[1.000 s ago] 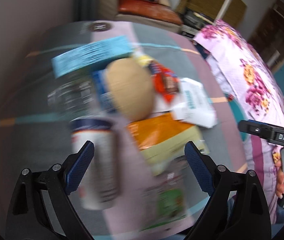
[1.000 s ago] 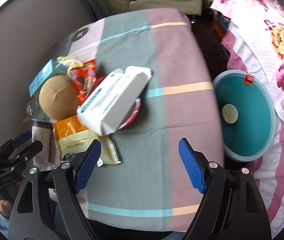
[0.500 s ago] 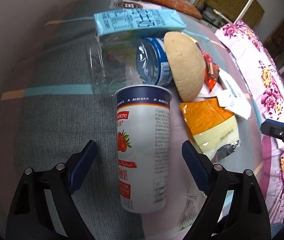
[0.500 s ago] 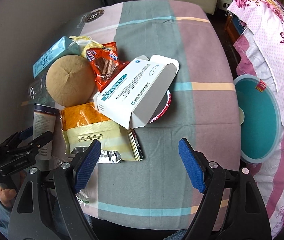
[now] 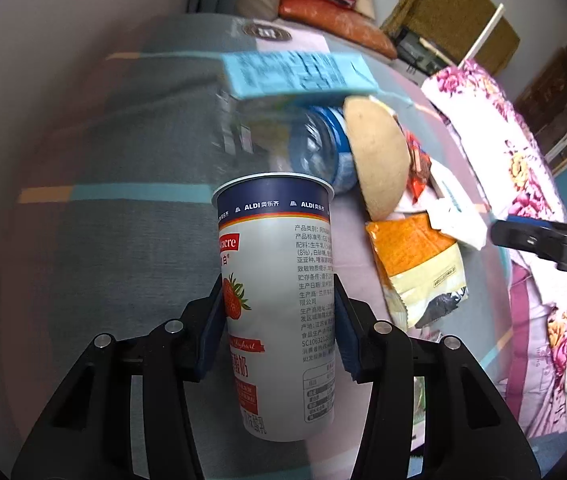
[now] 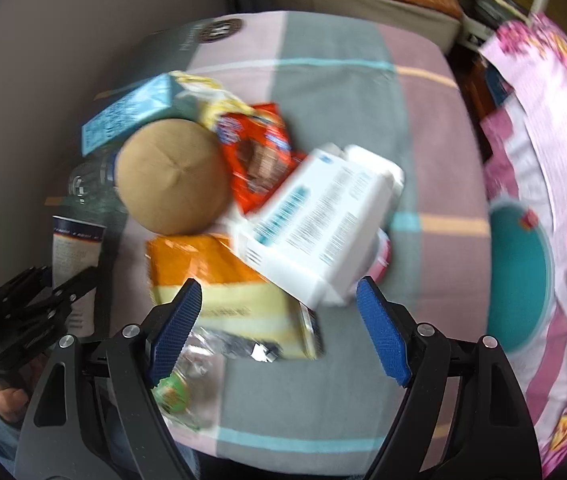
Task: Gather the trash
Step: 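Hold the yogurt cup in the left tool while the right tool grasps the bread bun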
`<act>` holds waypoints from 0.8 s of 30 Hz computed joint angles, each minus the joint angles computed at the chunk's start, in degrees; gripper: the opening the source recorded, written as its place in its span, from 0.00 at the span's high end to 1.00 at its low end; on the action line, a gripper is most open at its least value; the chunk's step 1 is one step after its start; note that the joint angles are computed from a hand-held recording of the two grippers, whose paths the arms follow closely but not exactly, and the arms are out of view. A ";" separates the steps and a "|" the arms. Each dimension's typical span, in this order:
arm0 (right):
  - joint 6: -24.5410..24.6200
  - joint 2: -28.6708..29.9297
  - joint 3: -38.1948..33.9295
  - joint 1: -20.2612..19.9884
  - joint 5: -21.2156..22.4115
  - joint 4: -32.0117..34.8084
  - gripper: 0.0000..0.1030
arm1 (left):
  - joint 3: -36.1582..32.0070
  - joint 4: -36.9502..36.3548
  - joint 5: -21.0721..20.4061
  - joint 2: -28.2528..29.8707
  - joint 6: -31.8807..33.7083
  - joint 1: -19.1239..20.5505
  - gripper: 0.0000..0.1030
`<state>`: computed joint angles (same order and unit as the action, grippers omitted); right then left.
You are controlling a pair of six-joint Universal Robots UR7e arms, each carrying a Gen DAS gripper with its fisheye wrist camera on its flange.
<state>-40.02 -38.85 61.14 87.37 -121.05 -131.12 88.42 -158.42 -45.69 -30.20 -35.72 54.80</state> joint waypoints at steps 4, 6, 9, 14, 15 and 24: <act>-4.52 3.07 -0.18 2.02 -1.19 -2.46 0.26 | 5.01 -3.17 2.23 -3.29 -2.28 0.03 0.52; -6.56 4.54 -0.24 2.78 -1.92 -3.56 0.26 | 6.16 -3.87 2.75 -4.35 -3.37 0.78 0.52; -9.79 7.07 -0.60 3.85 -3.78 -5.60 0.26 | 7.55 -5.59 1.98 -5.59 -3.80 1.89 0.52; -14.57 10.84 -1.36 4.64 -7.45 -11.19 0.26 | 7.08 -5.60 0.88 -5.48 -3.57 2.97 0.52; -14.90 11.09 -1.26 4.65 -7.68 -11.65 0.26 | 6.92 -5.51 0.48 -5.38 -3.52 3.24 0.52; -14.64 7.93 0.40 3.84 -1.27 -15.57 0.62 | 5.73 -5.06 -0.05 -4.43 -3.26 3.59 0.51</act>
